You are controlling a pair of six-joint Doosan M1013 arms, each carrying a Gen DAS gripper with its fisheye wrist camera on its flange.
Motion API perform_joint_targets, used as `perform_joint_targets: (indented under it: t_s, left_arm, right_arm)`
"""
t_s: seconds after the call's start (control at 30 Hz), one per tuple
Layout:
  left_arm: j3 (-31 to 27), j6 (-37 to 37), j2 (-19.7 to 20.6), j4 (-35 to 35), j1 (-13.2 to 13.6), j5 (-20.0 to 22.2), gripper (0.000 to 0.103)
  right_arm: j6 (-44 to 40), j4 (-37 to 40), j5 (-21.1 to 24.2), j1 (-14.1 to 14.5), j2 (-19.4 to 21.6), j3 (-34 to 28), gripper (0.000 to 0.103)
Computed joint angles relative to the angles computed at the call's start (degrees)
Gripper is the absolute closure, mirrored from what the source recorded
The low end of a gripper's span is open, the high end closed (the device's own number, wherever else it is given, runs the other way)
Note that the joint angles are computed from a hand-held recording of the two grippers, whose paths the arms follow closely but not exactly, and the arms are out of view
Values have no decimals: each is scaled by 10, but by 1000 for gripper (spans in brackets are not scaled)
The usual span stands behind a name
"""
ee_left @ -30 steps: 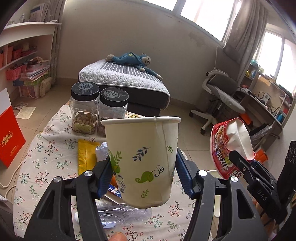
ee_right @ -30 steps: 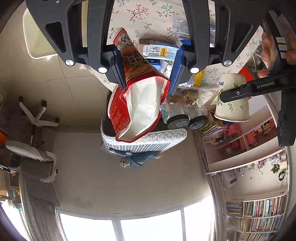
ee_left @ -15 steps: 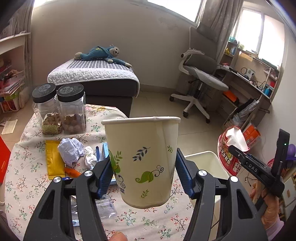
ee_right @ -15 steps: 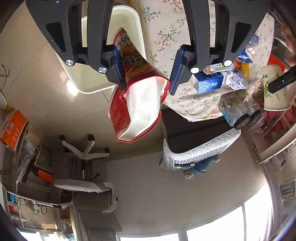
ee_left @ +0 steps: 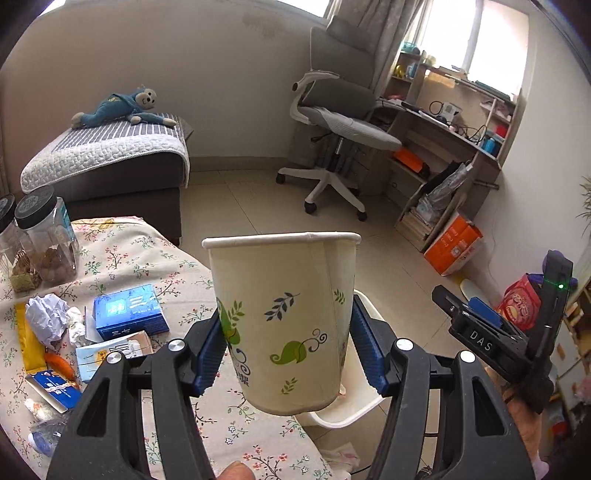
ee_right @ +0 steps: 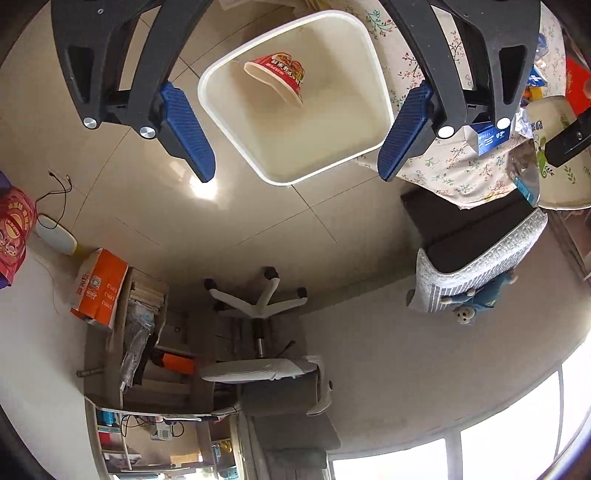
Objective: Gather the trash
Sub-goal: 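Carry the cup and snack bag over the white bin and release the bag from the right tool, then open the left tool to drop the paper cup into the bin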
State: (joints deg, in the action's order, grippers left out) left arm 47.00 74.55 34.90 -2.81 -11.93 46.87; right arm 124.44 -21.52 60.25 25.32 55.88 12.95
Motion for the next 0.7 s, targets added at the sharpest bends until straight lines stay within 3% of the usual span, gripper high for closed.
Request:
perform_joint_targets:
  t_s: [0.17,0.37,0.53,0.7]
  left_arm:
    - [-49,17,32,-35,-10,32,42]
    - [-108,35,70,-57,-22,70,42]
    - [-164,29,101,-49,-30,97,25]
    - [-157,-8,95,5,-35,80,19]
  right_arm:
    - [69,-80,-20,0,-27,53,7]
    - [127,-151,-15,0,-43,85,7]
    - [161,-192,1,-1,-47,94,7]
    - [183,-223,3,3,-50,104,7]
